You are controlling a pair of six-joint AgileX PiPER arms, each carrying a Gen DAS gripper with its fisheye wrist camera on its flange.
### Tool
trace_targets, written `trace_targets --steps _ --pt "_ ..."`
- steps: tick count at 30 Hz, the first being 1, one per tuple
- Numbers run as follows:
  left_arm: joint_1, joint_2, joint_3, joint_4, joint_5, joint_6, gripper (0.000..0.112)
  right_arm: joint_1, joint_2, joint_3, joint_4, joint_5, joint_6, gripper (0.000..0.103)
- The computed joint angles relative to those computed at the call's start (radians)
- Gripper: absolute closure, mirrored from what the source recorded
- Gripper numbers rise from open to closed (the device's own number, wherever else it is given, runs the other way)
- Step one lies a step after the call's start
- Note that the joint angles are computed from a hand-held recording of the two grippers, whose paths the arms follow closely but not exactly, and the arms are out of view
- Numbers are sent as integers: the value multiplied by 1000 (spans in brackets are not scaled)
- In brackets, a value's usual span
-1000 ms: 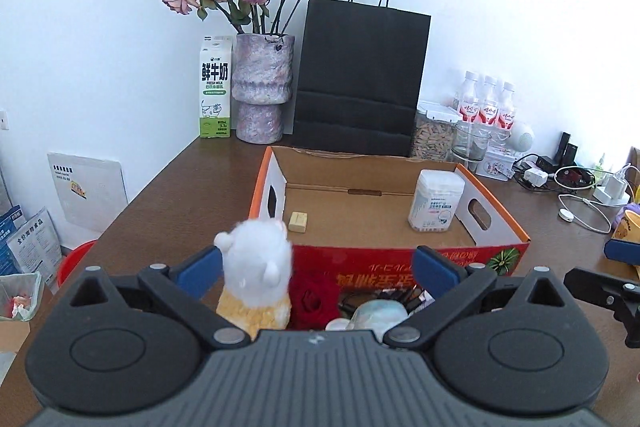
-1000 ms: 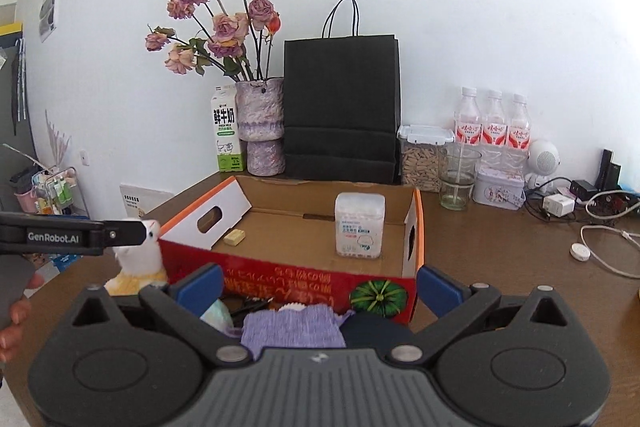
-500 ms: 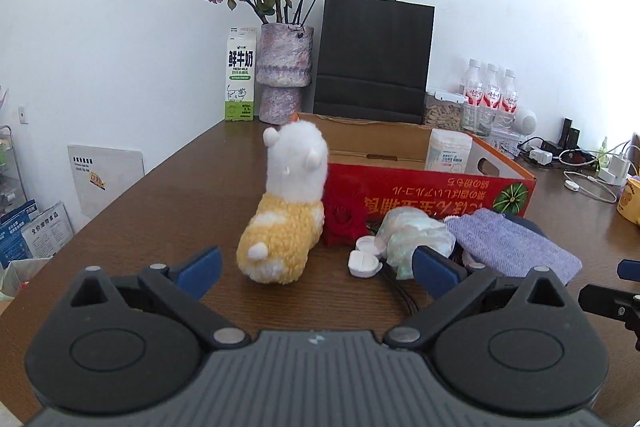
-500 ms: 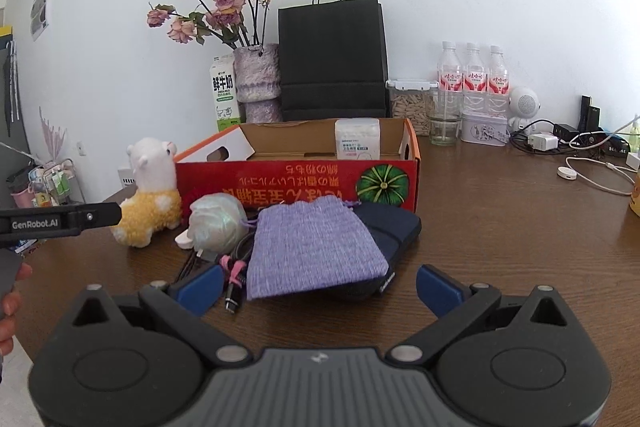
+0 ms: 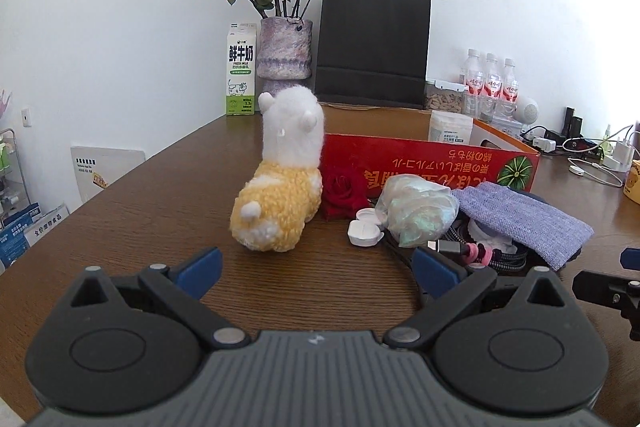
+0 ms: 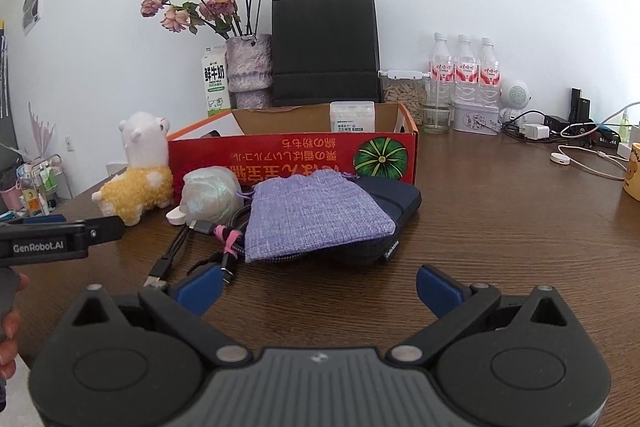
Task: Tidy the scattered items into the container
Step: 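Withdraw both grippers from the box back toward the remaining items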
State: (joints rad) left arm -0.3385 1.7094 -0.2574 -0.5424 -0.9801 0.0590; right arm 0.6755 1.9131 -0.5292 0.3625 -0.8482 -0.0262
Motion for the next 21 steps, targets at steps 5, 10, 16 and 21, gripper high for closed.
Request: trace_targets --steps 5,10,16,21 --pt "10 4 -27 -11 12 32 9 -7 12 -42 -9 18 -25 0" --pt "44 28 -56 22 23 27 9 -9 46 -82 -10 9 -42 0" --pt "86 56 -81 78 35 4 9 -30 58 -103 -44 32 -8 0" --pt "115 44 -108 108 119 9 9 -18 61 -104 -14 29 -31 0"
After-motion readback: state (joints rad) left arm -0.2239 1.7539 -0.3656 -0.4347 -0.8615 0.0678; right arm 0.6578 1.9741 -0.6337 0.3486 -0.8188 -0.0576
